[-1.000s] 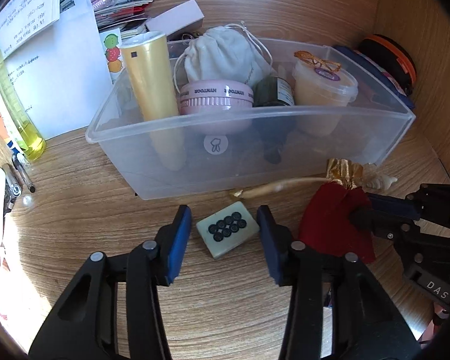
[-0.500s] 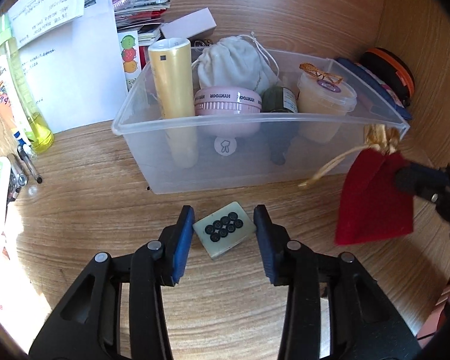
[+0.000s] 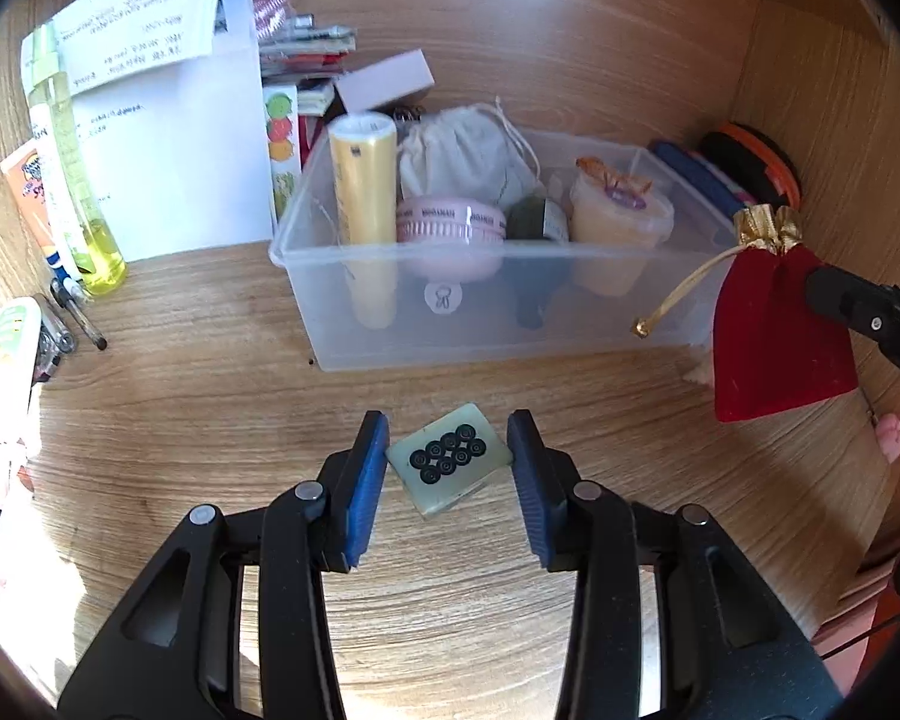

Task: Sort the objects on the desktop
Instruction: 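Lift the red bag and button box and carry them over the clear box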

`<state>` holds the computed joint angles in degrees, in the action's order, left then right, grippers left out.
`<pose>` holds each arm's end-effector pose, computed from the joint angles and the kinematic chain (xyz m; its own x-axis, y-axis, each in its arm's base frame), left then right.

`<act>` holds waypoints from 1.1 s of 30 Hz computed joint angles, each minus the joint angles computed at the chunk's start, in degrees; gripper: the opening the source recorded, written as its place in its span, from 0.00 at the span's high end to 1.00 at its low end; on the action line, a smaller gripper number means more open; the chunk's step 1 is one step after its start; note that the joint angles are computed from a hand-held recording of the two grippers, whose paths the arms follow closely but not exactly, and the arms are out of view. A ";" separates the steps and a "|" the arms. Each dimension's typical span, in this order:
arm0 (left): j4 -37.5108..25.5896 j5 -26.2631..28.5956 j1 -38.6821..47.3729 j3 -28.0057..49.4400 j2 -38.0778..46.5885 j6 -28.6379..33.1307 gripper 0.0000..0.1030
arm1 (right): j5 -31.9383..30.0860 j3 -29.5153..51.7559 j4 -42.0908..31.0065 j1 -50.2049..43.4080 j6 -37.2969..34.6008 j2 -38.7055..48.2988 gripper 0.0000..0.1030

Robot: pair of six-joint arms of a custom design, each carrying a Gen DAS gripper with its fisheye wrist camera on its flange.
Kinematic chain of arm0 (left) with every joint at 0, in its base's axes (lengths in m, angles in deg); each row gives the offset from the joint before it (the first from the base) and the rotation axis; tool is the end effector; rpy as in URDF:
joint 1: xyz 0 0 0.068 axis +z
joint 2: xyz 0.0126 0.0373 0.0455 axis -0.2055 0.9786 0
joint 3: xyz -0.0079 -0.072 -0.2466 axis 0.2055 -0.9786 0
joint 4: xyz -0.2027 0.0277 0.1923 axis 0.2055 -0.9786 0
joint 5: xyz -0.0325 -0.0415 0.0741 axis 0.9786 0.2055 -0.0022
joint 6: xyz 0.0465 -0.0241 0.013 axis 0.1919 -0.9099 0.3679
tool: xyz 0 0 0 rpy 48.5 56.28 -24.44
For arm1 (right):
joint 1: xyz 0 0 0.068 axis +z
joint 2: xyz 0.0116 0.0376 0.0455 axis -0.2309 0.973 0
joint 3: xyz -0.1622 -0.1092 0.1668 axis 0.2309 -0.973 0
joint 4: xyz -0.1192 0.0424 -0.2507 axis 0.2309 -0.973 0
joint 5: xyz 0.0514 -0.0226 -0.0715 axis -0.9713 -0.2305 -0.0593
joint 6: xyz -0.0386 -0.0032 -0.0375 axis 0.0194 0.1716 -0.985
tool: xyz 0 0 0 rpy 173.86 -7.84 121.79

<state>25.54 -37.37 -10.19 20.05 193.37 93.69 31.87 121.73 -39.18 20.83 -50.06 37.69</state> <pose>0.3686 -0.0078 0.0911 -0.6046 0.4159 -0.6793 0.6431 0.7581 -0.1082 0.2519 0.1546 0.1546 -0.6167 0.0031 -0.7872 -0.0536 0.9975 0.0459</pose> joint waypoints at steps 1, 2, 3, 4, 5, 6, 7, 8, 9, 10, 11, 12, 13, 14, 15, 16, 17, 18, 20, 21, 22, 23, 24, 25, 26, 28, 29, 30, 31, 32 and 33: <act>-0.31 0.32 0.22 0.17 -0.28 0.02 0.61 | 0.73 0.18 -0.41 0.26 -0.43 -0.40 0.92; -0.54 0.69 0.40 0.37 -0.80 -0.12 0.61 | 1.27 0.37 -0.68 0.39 -0.74 -0.76 0.92; -0.68 0.90 0.46 0.59 -1.30 -0.27 0.61 | 1.61 0.37 -1.03 0.45 -1.07 -1.48 0.92; -0.83 0.97 0.40 1.01 -1.54 -0.52 0.61 | 1.79 0.49 -1.13 0.39 -1.31 -1.82 0.92; -1.41 1.29 0.51 1.64 -1.66 -0.44 0.61 | 1.84 0.53 -1.27 0.25 -1.59 -2.26 0.92; -1.87 1.75 0.65 2.08 -2.06 -0.59 0.61 | 2.03 0.76 -1.40 0.01 -1.93 -2.63 0.92; -2.25 1.88 0.50 2.82 -2.01 -0.88 0.61 | 1.92 0.87 -1.40 -0.27 -2.29 -2.88 0.92; -2.89 2.38 0.58 3.44 -2.38 -1.01 0.61 | 1.88 1.06 -1.47 -0.49 -2.60 -3.04 0.92; -3.20 2.50 0.31 4.34 -2.09 -1.29 0.61 | 1.95 1.43 -1.64 -0.86 -2.86 -3.19 0.92; -3.52 2.77 0.27 4.75 -2.44 -1.55 0.61 | 1.95 1.61 -1.68 -1.09 -3.10 -3.31 0.92; -3.75 2.90 0.17 5.06 -2.83 -1.74 0.61 | 1.79 1.73 -1.61 -1.42 -3.50 -3.44 0.92; -3.98 2.99 0.02 5.54 -3.12 -1.99 0.61 | 1.80 1.97 -1.58 -1.76 -3.87 -3.57 0.92; -4.21 3.13 0.04 5.84 -3.24 -1.97 0.61 | 1.84 2.17 -1.62 -1.95 -4.16 -3.57 0.92; -4.45 3.29 -0.11 6.33 -3.43 -2.19 0.61 | 1.89 2.47 -1.70 -2.21 -4.45 -3.53 0.92; -4.59 3.45 -0.23 6.59 -3.61 -2.41 0.61 | 1.55 3.05 -1.88 -2.68 -4.82 -3.29 0.92; -4.76 3.66 -0.45 7.09 -3.60 -2.80 0.61 | 1.36 3.36 -1.89 -2.96 -5.04 -3.21 0.92; -5.06 4.01 -0.57 7.62 -3.68 -3.10 0.61 | 1.19 3.71 -1.85 -3.26 -5.29 -3.05 0.92; -5.26 4.25 -0.70 8.10 -3.71 -3.40 0.61 | 1.11 4.27 -1.85 -3.65 -5.77 -2.73 0.92; -5.69 4.67 -0.90 8.97 -3.63 -3.90 0.61 | 1.04 5.12 -1.86 -4.11 -6.21 -2.26 0.92; -6.01 4.83 -1.00 9.54 -3.45 -4.12 0.61 | 0.98 5.59 -1.74 -4.40 -6.52 -2.04 0.92; -6.25 4.83 -1.19 10.14 -3.25 -4.42 0.61 | 0.84 6.00 -1.68 -4.70 -6.84 -1.83 0.92; -6.28 4.67 -1.46 10.74 -2.99 -4.78 0.61 | 0.72 6.44 -1.65 -5.01 -7.18 -1.64 0.92; -6.23 4.48 -1.70 11.18 -2.77 -5.10 0.61 | 0.55 7.10 -1.57 -5.34 -7.68 -1.27 0.92; -6.30 4.25 -2.06 11.96 -2.28 -5.41 0.61 | 0.64 7.62 -1.57 -5.43 -7.97 -0.98 0.92; -6.45 4.20 -2.28 12.50 -1.93 -5.61 0.61 | 0.67 8.25 -1.51 -5.67 -8.35 -0.52 0.92; -6.85 3.98 -2.94 13.94 -0.82 -6.07 0.61 | 0.21 9.40 -1.25 -6.17 -8.90 0.49 0.92; -6.69 3.66 -3.27 14.26 -0.49 -6.31 0.61 | -0.11 9.90 -1.06 -6.39 -9.16 1.08 0.92; -6.44 3.31 -3.62 14.29 -0.33 -6.58 0.61 | -0.18 10.41 -0.86 -6.51 -9.35 1.75 0.92; -6.50 3.01 -4.04 14.87 0.26 -6.75 0.61 | -0.36 11.02 -0.58 -6.67 -9.46 2.70 0.92; -6.69 2.71 -4.51 15.68 1.08 -6.89 0.61 | -0.98 11.58 -0.49 -6.90 -9.59 3.51 0.92; -6.74 2.31 -4.92 16.26 1.71 -7.08 0.61 | -1.50 12.09 -0.22 -7.11 -9.48 4.49 0.92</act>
<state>18.81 -35.06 -15.11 36.31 195.08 86.61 30.37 133.82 -39.40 13.72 -59.54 42.17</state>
